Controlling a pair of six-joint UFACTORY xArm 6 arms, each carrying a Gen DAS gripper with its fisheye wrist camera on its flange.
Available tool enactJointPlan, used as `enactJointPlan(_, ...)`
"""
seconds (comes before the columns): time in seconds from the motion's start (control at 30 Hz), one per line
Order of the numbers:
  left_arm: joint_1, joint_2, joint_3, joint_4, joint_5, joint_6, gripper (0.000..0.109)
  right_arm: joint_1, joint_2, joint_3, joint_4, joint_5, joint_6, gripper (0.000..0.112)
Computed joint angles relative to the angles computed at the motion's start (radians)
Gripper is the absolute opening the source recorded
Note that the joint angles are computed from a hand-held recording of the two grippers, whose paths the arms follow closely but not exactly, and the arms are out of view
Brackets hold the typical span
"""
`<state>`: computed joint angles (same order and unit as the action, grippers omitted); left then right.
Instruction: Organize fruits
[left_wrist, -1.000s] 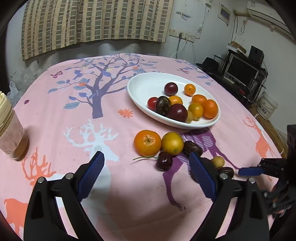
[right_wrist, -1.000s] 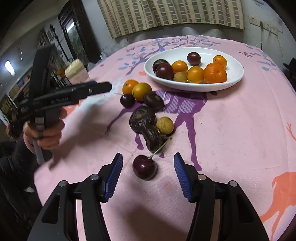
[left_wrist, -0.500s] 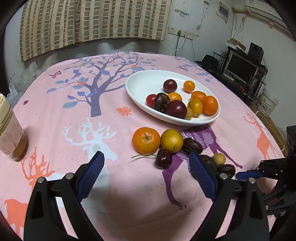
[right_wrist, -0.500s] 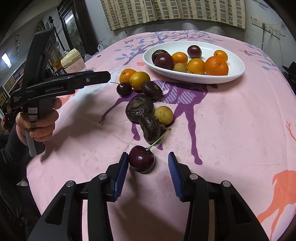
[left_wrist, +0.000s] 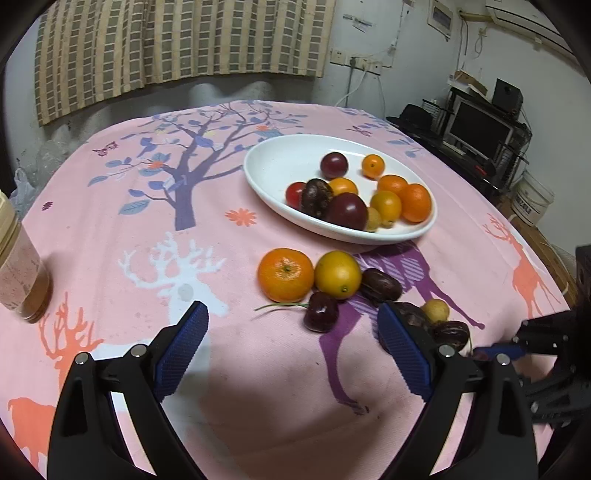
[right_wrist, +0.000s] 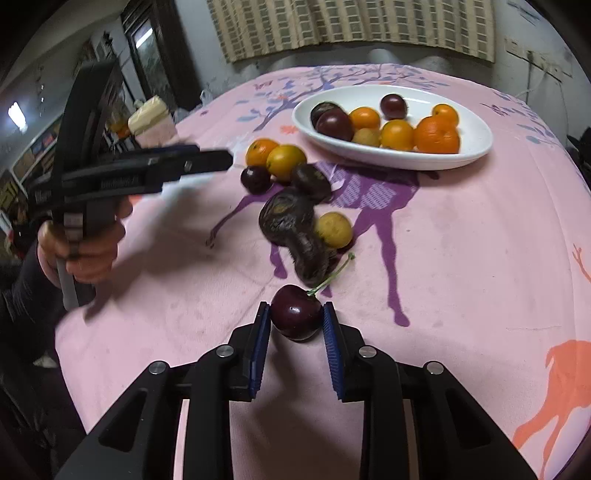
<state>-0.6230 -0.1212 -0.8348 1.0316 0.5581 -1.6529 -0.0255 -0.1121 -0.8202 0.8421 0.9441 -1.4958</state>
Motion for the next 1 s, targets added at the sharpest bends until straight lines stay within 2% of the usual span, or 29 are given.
enactJointPlan(0.1,0.002,0.022,-0.007,-0.007,-0.078,0.072,0.090,-0.050,0.033,-0.051,0.056,0.075,0.020,0.029)
enactJointPlan(0.17,-0.007,0.052,-0.025,-0.031,-0.112,0.156,0.071,-0.062,0.047,-0.068,0.068,0.084,0.041,0.029)
enactJointPlan(0.23,-0.019,0.084,-0.045,-0.075,-0.129,0.247,0.061,-0.069,0.058,-0.079,0.068,0.086,0.062,0.029)
enactJointPlan(0.47,-0.041,0.169,-0.112,-0.135,-0.126,0.385,0.060,-0.086,0.049,-0.077,0.076,0.118,0.044,0.029)
enactJointPlan(0.57,-0.034,0.201,-0.135,-0.185,-0.144,0.451,0.054,-0.084,0.053,-0.080,0.078,0.118,0.048,0.029)
enactJointPlan(0.63,-0.035,0.221,-0.156,-0.202,-0.140,0.482,0.054,-0.084,0.054,-0.081,0.078,0.118,0.050,0.029)
enactJointPlan(0.8,-0.034,0.265,-0.201,-0.205,-0.138,0.517,0.054,-0.084,0.051,-0.076,0.078,0.116,0.045,0.029)
enactJointPlan(0.87,-0.030,0.275,-0.208,-0.222,-0.150,0.533,0.047,-0.083,0.053,-0.077,0.078,0.111,0.048,0.029)
enactJointPlan(1.0,-0.031,0.267,-0.200,-0.243,-0.152,0.537,0.047,-0.093,0.072,-0.094,0.081,0.126,0.063,0.029)
